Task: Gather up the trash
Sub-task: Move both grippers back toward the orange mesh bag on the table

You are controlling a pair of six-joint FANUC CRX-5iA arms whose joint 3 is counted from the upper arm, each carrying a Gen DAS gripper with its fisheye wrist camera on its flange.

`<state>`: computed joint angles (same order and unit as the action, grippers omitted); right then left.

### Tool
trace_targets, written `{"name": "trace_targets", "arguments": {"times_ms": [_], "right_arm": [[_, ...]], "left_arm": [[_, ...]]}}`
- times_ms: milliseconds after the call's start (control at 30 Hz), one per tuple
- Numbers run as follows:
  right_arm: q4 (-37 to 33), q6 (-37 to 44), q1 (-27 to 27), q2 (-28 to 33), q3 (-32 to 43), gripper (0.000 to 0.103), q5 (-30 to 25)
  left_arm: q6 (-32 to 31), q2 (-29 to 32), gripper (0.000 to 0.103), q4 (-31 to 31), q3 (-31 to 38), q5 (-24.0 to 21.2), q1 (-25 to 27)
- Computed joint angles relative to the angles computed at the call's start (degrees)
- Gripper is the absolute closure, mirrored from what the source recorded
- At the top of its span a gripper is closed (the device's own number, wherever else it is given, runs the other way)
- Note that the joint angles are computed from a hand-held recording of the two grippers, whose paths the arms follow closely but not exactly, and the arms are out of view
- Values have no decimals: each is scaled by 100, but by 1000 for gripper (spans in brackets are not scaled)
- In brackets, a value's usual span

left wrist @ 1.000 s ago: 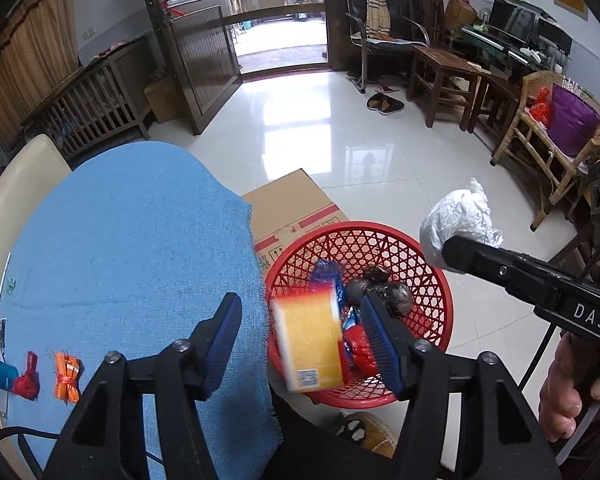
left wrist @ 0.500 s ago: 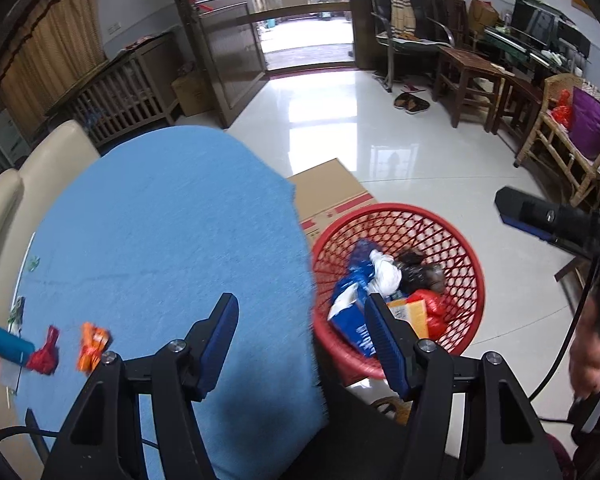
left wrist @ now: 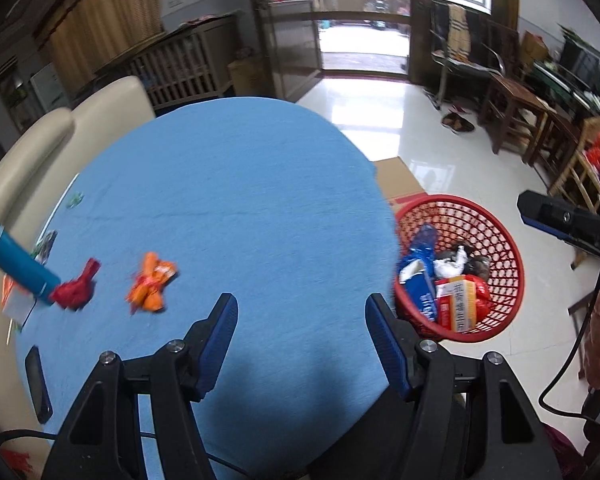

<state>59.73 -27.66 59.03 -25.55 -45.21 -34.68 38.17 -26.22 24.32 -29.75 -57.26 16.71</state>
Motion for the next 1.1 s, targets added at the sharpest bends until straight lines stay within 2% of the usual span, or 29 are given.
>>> {"name": "trace_targets", "arguments": {"times_ms": [233,533,667,867,967,1100], "right_arm": [[-506,723,225,701,616,34,76],[-1416,2134,352,1763,1765,34,147],[-2242,3110,297,2398,2532,34,211],[-4075,5118,124,3565,4196,34,-113],[-4943,6026,-33,4295,5261,34,-480],[-5799,6688,-268,5144,6503,34,-978]], "left_arm": [[-546,-97,36,498,-310,-6,1064],[-842,292,36,886,-352,184,2516],[-876,545,36,912,-320,347,2980],[-648,1047,36,774,-156,385,3460],[-572,1249,36,729,-81,444,3564],[-559,1461,35,764,15,464,3661]]}}
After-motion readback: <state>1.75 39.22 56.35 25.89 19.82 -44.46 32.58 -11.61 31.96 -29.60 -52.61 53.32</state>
